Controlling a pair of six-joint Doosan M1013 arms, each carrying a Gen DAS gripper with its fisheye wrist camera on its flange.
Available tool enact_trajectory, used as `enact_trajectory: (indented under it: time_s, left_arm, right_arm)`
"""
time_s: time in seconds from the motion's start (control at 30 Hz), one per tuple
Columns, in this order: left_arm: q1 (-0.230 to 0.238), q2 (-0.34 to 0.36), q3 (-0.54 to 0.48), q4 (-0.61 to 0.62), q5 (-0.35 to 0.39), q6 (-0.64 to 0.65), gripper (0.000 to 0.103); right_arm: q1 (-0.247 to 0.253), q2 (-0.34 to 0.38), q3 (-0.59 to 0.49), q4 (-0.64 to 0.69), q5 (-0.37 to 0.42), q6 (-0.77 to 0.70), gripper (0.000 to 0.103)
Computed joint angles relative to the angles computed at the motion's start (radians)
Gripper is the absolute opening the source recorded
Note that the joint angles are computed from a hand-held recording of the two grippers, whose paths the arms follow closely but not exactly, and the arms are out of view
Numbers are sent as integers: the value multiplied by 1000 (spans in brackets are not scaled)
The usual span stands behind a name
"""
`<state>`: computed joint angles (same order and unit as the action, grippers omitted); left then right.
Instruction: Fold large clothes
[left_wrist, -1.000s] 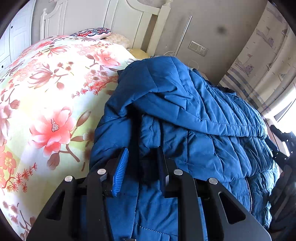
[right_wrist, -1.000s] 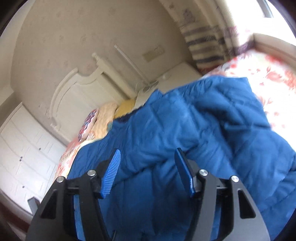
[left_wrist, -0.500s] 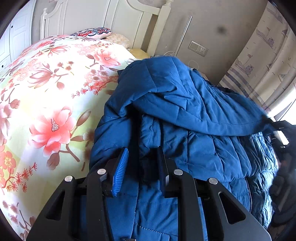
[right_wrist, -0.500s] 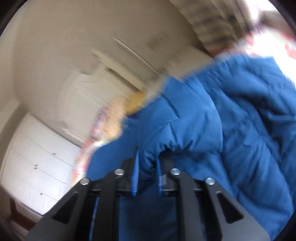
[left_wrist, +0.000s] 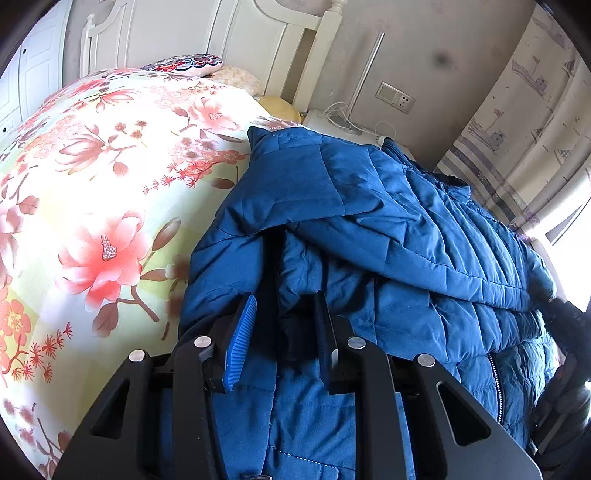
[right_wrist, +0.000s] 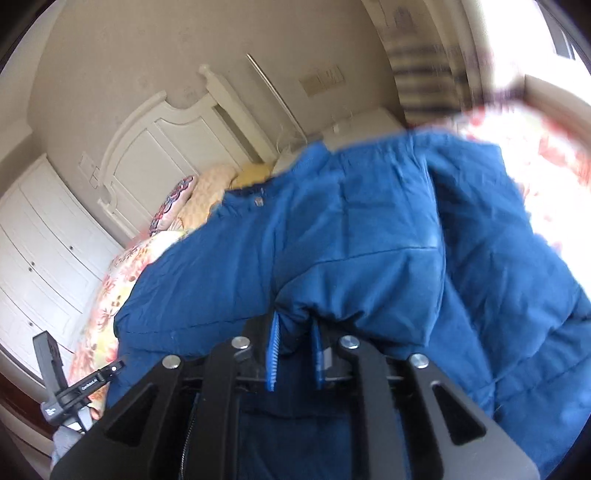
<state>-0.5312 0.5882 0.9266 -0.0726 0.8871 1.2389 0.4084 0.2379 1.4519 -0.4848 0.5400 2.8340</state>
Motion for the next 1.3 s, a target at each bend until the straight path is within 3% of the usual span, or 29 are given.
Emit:
enact_trajectory:
  time_s: [0.07,0.13,0.2,0.23,0.27,0.3,0.37,0.57,0.63,0.7,0.73,0.77,0.8,0.83,0.87,0.93,1.0,1.07,1.13,1.23,1.3]
  left_arm:
    - [0,0,0,2,0,0,18]
    - [0,0,0,0,0,1,18]
    - [0,0,0,0,0,1,18]
    - [1,0,-1,0,1,2,18]
    - [1,1,-2,-1,2,1,18]
    - [0,0,-1,0,1,1,18]
    - [0,0,0,3,1,0,18]
    - [-1,1,-3,3,3,0,18]
    - [0,1,-3,0,3,1,18]
    - [1,1,-3,-5,2,3,18]
    - [1,1,-3,-5,1,3,18]
    - [1,1,-3,-5,1,3,18]
    - [1,0,-2,-5,0,4,18]
    - [2,1,-2,-9,0,5,18]
    - [3,1,-2,-12,0,5,18]
    - [2,2,-5,-6,2,3,18]
    - [1,2,-4,-4,2,2,18]
    - [1,2,-4,-4,2,2,18]
    - [1,0,-2,-5,1,3,18]
    - [3,0,0,-13,-2,5,18]
    - [0,0,-4,-4,4,4,18]
  right_arm:
    - [-22,-22,47,94,-103,21,65]
    - [-38,-35,85,66,-166,135,65]
    - [-47,-58,138,-84,-223,396,55]
    - [-61,-74,175,-132,-290,519,51]
    - [-69,-80,194,-154,-315,590,40]
    - [-65,-78,191,-182,-290,608,32]
    - [-48,-71,163,-227,-229,553,24]
    - [80,-39,31,-564,76,311,22]
    - [84,-23,-4,-457,172,198,23]
    - [47,-7,-19,-195,237,115,29]
    - [24,-9,-6,-95,236,112,35]
    - [10,-30,23,-47,183,142,36]
    - [6,-42,36,-51,174,174,42]
    - [18,-47,32,-107,217,223,47]
    - [34,-49,24,-182,264,277,53]
    - [85,-49,3,-415,389,385,54]
    - [103,-36,-29,-514,427,348,62]
    - [91,-8,-80,-463,388,140,63]
    - [65,30,-126,-312,390,-59,62]
    - [31,82,-159,-129,450,-204,62]
    - [18,78,-135,-108,409,-212,62]
